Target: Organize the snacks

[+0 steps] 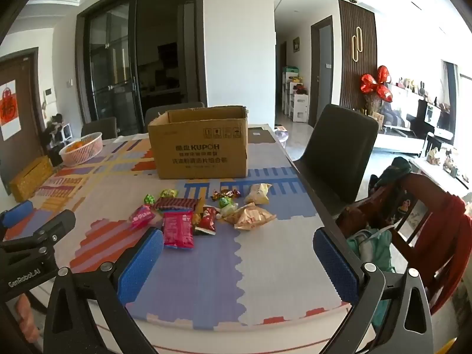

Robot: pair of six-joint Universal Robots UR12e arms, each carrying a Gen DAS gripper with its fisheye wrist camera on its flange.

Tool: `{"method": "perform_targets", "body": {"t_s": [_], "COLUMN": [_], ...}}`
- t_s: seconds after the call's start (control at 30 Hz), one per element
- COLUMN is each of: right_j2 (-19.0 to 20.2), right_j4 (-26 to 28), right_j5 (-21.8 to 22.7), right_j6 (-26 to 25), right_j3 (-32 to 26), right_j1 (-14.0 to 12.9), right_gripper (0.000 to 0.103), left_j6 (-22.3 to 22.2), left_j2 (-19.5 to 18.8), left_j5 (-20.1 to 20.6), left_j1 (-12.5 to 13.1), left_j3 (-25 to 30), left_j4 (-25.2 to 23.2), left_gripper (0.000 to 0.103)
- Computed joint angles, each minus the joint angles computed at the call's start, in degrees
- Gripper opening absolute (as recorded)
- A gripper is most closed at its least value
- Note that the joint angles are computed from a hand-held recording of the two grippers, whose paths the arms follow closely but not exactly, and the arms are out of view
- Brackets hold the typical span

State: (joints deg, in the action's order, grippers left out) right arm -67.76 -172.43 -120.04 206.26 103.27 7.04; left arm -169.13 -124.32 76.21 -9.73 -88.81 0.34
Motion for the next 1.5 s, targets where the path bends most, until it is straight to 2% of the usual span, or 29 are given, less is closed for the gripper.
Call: {"method": "perform_targets", "body": {"t_s": [0.23, 0.27, 0.33, 0.53, 1.5], "right_j2": [0.01, 0.04, -0.09, -0.23, -0.37], "right_j4": [0.05, 0.05, 0.07, 0.42, -0.35], "right_j5": [-0.32, -0.46, -0.04, 0.52, 0.62], "right_j6": [-0.09, -0.24, 0.0, 0.22, 0.1], "right_j3": [-0.09, -0.13, -0.01, -0.09, 0.16], "right_j1": [0.19, 0.26, 0.12, -0.11, 0.1], "right_gripper": [0.102, 0.102, 0.102, 0.102, 0.102], "left_j6": [-0.75, -0.79, -0.68, -1.1, -1.08], "left_j2": [-0.33, 0.05, 0.07, 0.43, 0.71], "left_j5": [-0.66, -0.74, -1.81, -1.06, -1.23], "left_j1": [0.17, 0.14, 0.48, 0.49, 0.33], "left_j3": [0.95, -0.16, -0.18, -1.02, -1.21], "left_j4": [-1.49, 0.68, 0.49, 2.06, 2.34], "left_gripper": [0.103, 0.103, 0.103, 0.103, 0.103]}}
